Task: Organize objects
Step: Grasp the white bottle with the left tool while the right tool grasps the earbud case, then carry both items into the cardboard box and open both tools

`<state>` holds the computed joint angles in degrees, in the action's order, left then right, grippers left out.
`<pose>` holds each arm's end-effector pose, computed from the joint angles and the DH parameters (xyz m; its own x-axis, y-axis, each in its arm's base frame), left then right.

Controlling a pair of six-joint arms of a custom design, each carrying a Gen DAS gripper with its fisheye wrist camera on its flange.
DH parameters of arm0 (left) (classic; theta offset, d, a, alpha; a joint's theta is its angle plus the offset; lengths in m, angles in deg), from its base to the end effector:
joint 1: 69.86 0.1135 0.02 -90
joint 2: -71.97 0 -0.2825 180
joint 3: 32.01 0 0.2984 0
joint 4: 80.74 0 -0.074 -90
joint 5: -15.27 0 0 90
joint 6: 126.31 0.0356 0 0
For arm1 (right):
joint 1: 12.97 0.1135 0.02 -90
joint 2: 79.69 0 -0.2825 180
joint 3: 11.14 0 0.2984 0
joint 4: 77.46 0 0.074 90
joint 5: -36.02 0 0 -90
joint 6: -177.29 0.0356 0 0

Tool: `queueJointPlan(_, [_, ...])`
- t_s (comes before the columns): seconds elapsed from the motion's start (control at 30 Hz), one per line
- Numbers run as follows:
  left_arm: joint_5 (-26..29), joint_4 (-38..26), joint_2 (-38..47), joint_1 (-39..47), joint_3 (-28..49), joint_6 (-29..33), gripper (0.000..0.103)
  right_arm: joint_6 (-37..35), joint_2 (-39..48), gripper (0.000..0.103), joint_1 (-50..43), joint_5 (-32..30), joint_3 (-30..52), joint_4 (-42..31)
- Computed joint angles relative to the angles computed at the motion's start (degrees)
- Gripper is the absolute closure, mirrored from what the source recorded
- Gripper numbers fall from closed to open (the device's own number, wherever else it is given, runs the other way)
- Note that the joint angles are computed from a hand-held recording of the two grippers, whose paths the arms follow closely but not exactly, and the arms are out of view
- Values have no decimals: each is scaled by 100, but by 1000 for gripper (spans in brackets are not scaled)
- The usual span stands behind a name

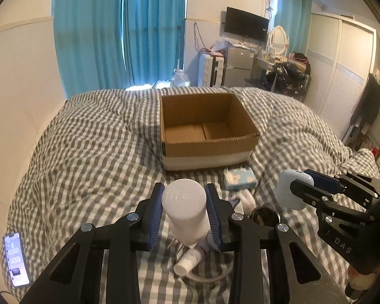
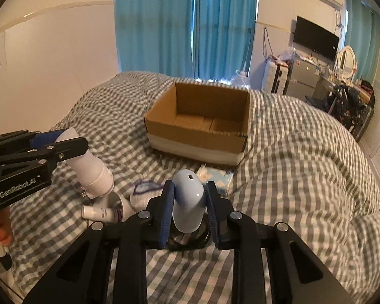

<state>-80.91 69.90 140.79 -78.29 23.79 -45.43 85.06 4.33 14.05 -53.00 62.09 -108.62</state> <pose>0.2869 -0.0386 0.2360 -0.6690 -0.0602 -0.7409 -0.0394 0.9982 -0.0454 0.3256 0.1654 0.2653 -0.5778 -0.3383 -0.7427 -0.4657 0.8840 -0.0404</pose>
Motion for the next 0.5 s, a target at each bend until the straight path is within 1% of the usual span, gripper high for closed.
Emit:
queueJointPlan(0.13, [-32, -79, 261, 42, 528, 142, 70, -113, 142, 78, -61, -107, 410, -156])
queueJointPlan(0.27, [-46, -157, 706, 72, 1189, 324, 70, -293, 490, 78, -115, -127, 1095, -327])
queueJointPlan(0.43, [-173, -178, 1612, 140, 2249, 568, 70, -473, 1102, 79, -230, -243, 2126, -576])
queueJointPlan(0.5, [-127, -242, 2068, 210, 2740, 606, 70, -533, 1448, 79, -285, -274, 2635, -681])
